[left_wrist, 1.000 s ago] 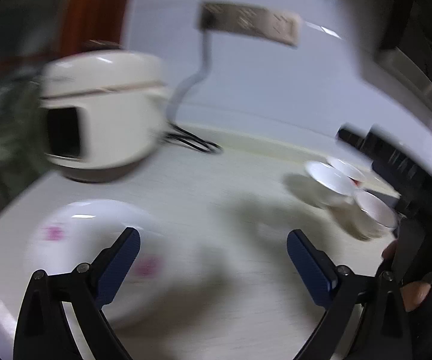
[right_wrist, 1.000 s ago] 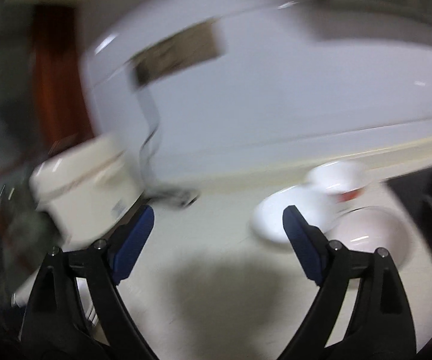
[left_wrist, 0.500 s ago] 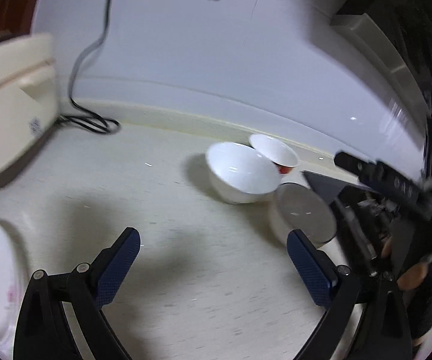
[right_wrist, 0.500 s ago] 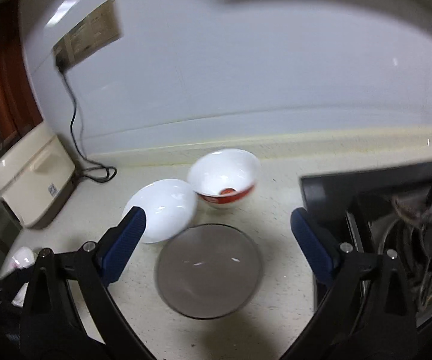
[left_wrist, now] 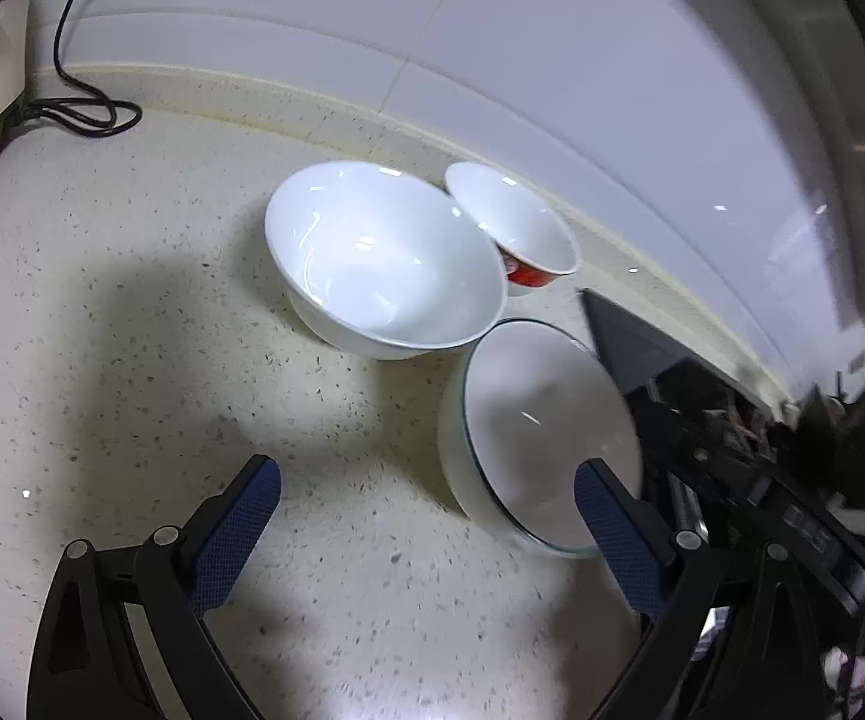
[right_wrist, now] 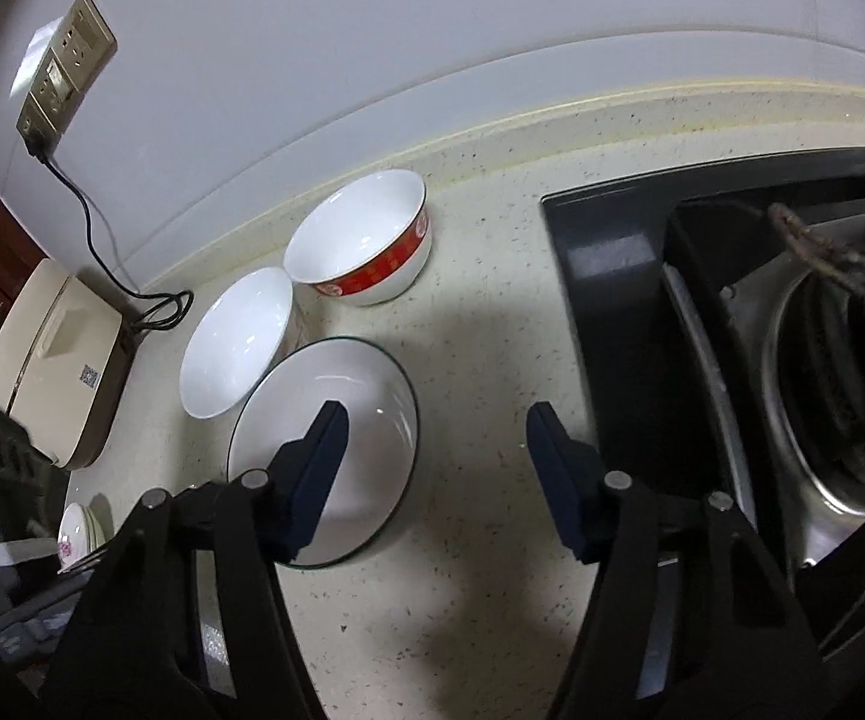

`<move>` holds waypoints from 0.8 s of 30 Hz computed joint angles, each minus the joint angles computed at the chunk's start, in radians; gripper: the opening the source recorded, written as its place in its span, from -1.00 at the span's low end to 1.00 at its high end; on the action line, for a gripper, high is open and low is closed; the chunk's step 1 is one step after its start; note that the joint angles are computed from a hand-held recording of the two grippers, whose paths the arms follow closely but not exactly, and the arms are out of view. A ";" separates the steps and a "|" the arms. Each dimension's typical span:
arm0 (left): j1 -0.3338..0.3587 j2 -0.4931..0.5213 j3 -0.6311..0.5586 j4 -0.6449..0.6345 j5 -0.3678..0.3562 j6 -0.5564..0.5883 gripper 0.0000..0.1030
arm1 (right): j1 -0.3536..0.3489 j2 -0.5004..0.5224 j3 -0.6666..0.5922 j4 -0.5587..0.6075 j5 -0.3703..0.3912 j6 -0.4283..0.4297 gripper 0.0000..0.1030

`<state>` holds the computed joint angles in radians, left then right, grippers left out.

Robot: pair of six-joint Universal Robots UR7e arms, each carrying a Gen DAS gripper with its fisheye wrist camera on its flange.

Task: Organize plates and bowls
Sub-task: 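Move both tools to the large green-rimmed bowl and grasp its rim, then lift the green-rimmed bowl with both tools and carry it beside the plate stack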

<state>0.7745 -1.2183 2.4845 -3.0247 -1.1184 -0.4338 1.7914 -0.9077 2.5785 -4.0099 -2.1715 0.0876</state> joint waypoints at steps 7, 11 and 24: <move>0.007 0.095 0.008 -0.155 0.006 0.029 0.46 | -0.015 0.036 -0.032 0.058 0.006 0.012 -0.03; 0.021 0.128 0.006 -0.197 0.002 0.076 0.12 | -0.025 0.051 -0.039 0.072 0.002 0.021 -0.11; 0.012 0.121 0.031 -0.238 0.000 0.177 -0.52 | -0.018 0.088 -0.075 0.147 0.032 -0.020 -0.55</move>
